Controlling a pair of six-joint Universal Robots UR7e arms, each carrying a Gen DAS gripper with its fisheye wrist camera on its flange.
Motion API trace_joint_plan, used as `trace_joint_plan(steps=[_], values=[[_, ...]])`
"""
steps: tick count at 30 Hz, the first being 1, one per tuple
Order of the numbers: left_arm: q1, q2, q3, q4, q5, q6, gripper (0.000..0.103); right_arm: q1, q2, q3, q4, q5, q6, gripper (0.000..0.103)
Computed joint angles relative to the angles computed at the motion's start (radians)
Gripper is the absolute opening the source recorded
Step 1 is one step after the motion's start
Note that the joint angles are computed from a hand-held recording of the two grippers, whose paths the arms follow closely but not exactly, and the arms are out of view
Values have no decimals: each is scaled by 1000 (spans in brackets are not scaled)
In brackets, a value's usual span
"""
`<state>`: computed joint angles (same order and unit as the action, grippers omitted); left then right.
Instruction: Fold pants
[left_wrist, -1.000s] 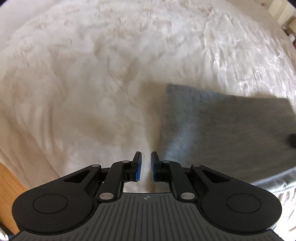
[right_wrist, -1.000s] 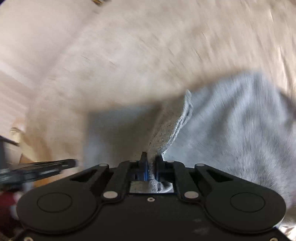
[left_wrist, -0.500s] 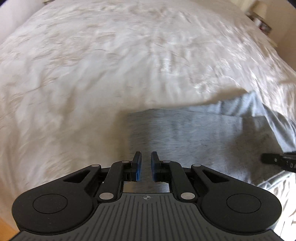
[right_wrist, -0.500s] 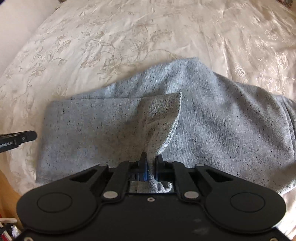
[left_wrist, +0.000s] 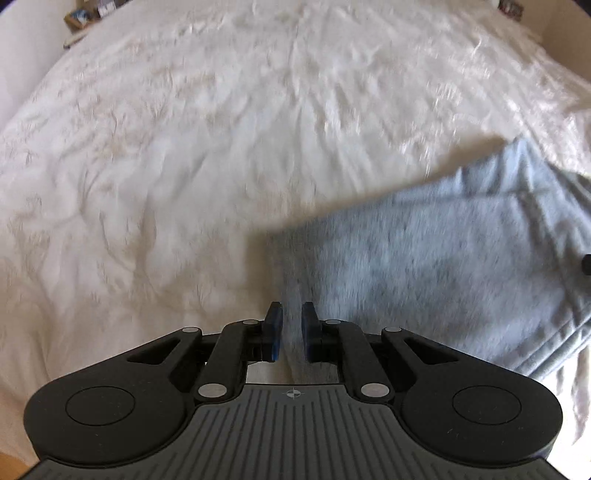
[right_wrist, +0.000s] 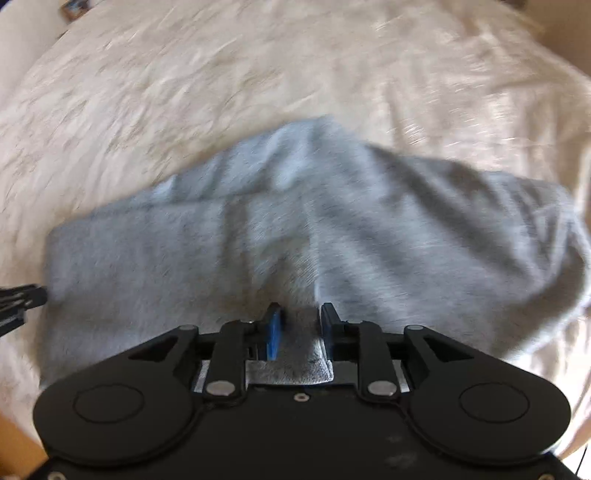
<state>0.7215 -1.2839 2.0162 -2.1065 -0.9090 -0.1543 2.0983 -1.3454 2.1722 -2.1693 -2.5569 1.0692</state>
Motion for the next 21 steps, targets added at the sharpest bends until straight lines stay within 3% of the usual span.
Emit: trace_joint_plan(steps=[5,8,11,14,17,21], values=[[31,63,-27,-59,-11,-6,11,35,27,-14,-28,-28,18,25],[69,105,-68,-3,-5,-74,13,17,40,-15,-12,17,42,23],[96,105,-83,-7,-42,-82,15,-10,33,0,56,73,133,23],[84,87,-67,-14,-31,-28,15,-12,11,22,113,89,231,24],[59,63,-48,-2,-5,-4,15,10,-24,50,104,88,273,24],[24,30,-35,2,-32,-24,15,40,-59,73,111,75,317,24]])
